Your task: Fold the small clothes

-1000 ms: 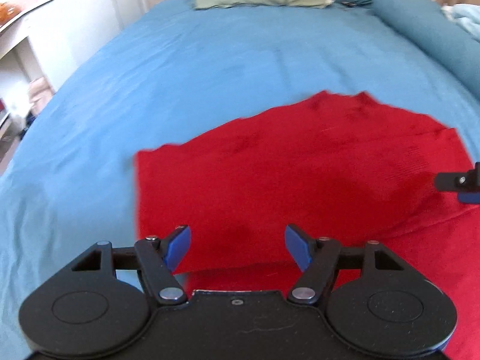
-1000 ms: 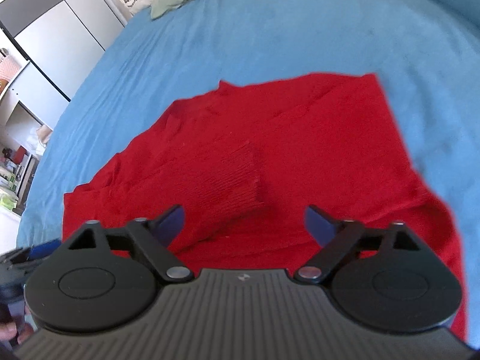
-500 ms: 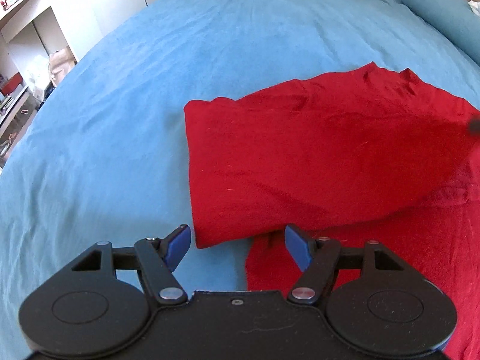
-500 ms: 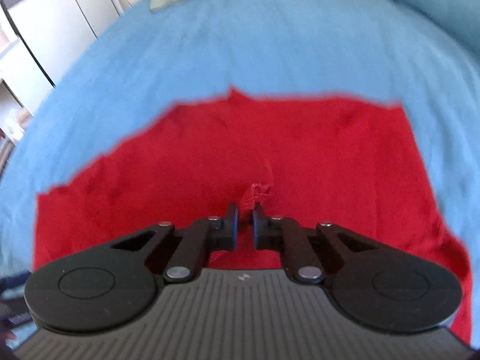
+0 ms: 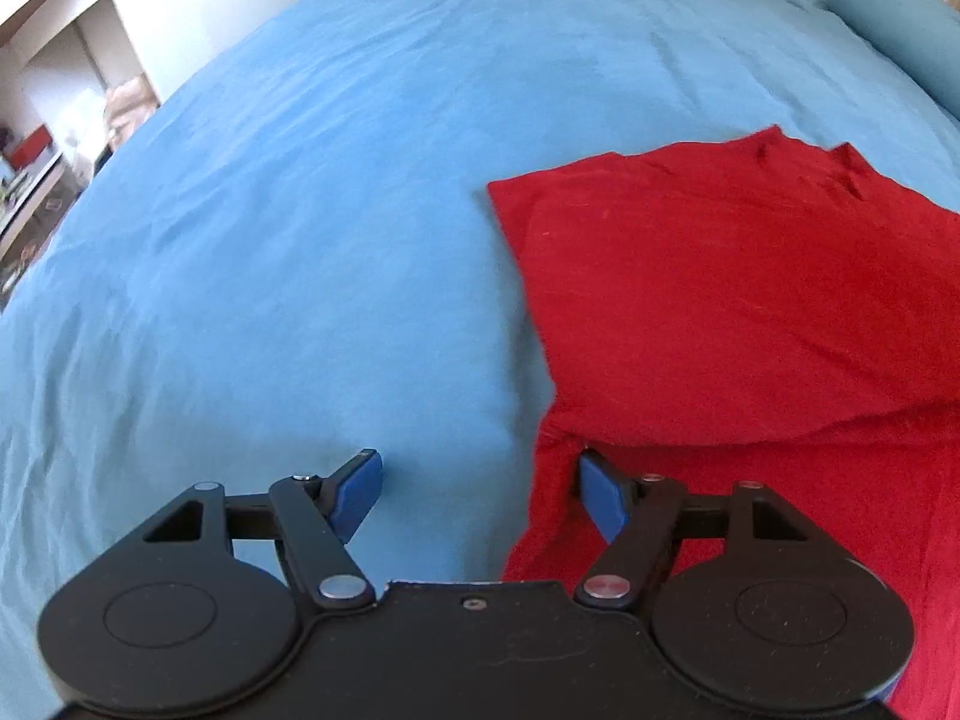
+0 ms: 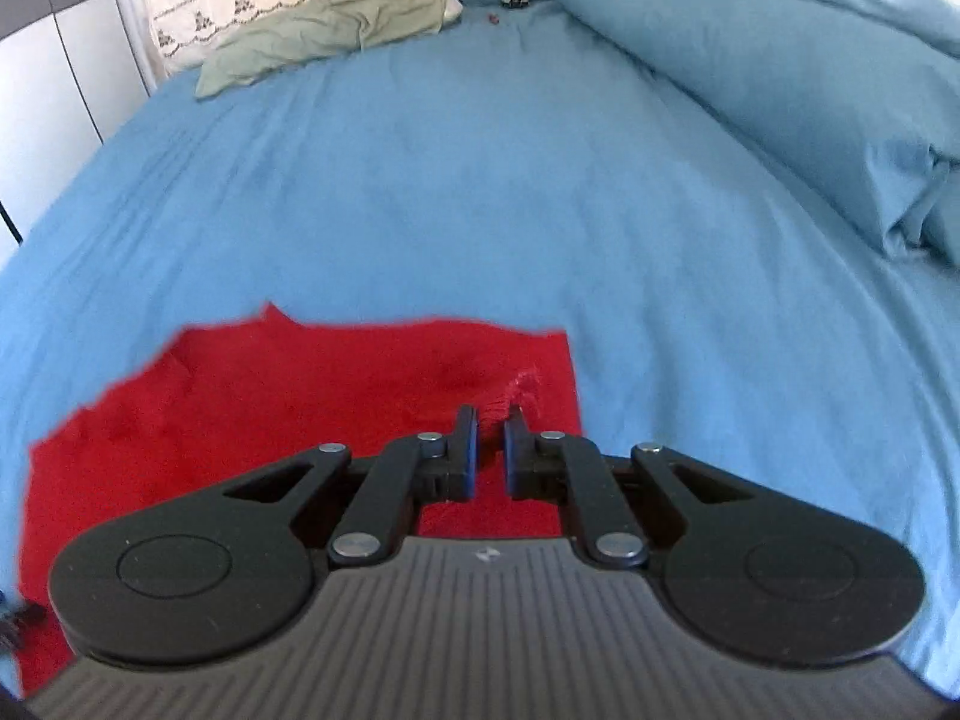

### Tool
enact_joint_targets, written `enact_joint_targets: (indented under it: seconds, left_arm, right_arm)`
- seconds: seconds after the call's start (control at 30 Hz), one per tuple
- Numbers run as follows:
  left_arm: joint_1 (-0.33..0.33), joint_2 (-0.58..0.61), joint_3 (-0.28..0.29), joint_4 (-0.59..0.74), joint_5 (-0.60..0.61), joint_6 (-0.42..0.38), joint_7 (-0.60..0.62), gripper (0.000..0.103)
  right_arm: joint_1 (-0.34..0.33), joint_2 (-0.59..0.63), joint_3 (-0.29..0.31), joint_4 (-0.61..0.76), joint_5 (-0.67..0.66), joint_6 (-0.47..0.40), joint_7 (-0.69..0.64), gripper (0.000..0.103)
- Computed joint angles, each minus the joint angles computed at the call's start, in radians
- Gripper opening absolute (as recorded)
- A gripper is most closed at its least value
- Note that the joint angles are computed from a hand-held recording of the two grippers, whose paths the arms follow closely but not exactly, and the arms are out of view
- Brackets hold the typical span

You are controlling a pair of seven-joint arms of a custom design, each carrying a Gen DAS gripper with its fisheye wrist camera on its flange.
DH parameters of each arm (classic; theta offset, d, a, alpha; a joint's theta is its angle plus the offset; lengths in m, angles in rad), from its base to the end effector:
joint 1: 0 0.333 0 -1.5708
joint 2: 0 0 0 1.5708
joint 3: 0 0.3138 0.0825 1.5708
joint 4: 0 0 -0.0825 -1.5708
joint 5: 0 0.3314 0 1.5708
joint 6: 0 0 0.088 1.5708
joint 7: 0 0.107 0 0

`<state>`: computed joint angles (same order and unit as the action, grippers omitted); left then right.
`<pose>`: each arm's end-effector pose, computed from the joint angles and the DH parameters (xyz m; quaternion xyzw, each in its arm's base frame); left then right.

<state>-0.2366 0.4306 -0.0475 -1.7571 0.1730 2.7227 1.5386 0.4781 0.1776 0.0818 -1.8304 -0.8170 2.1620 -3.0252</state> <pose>0.6272 -0.1852 0.4121 -0.5399 0.7979 -0.1869 0.1921 0.5087 0.2812 0.4808 -0.3912 0.8524 -0.2962 0.1805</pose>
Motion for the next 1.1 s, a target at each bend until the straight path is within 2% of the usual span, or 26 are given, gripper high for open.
enact_joint_targets:
  seconds: [0.17,0.3,0.33,0.37,0.4,0.43,0.47,0.57,0.63,0.77,0.83,0.9,1.03,1.1]
  left_arm:
    - [-0.014,-0.012,0.022,-0.009,0.024,-0.026,-0.048,0.077]
    - [-0.01,-0.023,0.021,0.004,0.025,-0.085,-0.101,0.077]
    - [-0.012,-0.027,0.021,0.005,0.035,-0.091,-0.112,0.075]
    - [-0.01,-0.039,0.016,-0.006,0.042,-0.083,-0.111,0.075]
    - [-0.006,-0.057,0.006,-0.027,0.049,-0.058,-0.102,0.075]
    - [0.006,-0.074,-0.012,-0.048,0.038,-0.03,-0.075,0.075]
    - [0.026,-0.09,-0.041,-0.069,0.006,0.001,-0.03,0.075]
    - [0.079,-0.11,-0.126,-0.092,-0.138,0.041,0.113,0.076]
    - [0.084,-0.103,-0.153,-0.083,-0.211,0.045,0.174,0.076]
    - [0.027,-0.072,-0.121,-0.068,-0.206,0.076,0.183,0.076]
    - [0.022,-0.049,-0.121,-0.051,-0.22,0.068,0.198,0.076]
    - [-0.002,-0.031,-0.098,-0.041,-0.2,0.051,0.185,0.076]
    - [-0.022,-0.032,-0.079,-0.07,-0.174,0.09,0.182,0.076]
    - [-0.036,-0.053,-0.063,-0.084,-0.162,0.096,0.152,0.076]
  right_arm:
    - [-0.009,-0.029,0.002,-0.107,0.021,0.035,0.076,0.024]
    - [-0.019,-0.031,0.007,-0.117,0.044,0.034,0.047,0.029]
    - [-0.022,-0.032,0.009,-0.11,0.06,0.025,0.024,0.038]
    - [-0.023,-0.034,0.012,-0.102,0.073,0.013,0.0,0.056]
    - [-0.02,-0.044,0.015,-0.104,0.062,0.018,-0.004,0.067]
    - [-0.013,-0.065,0.017,-0.125,0.018,0.045,0.016,0.085]
    - [-0.008,-0.085,0.02,-0.151,-0.041,0.085,0.039,0.093]
    - [-0.013,-0.08,0.034,-0.149,-0.065,0.159,-0.032,0.094]
    - [-0.015,-0.057,0.032,-0.142,-0.065,0.203,-0.049,0.094]
    - [-0.01,-0.016,0.017,-0.14,-0.044,0.208,-0.015,0.094]
    - [-0.017,-0.012,0.007,-0.16,-0.015,0.221,0.003,0.094]
    - [-0.007,-0.034,-0.001,-0.204,-0.076,0.258,0.091,0.095]
    - [-0.012,-0.045,0.009,-0.213,-0.074,0.268,0.041,0.096]
    - [-0.001,-0.077,0.017,-0.223,-0.103,0.231,0.052,0.095]
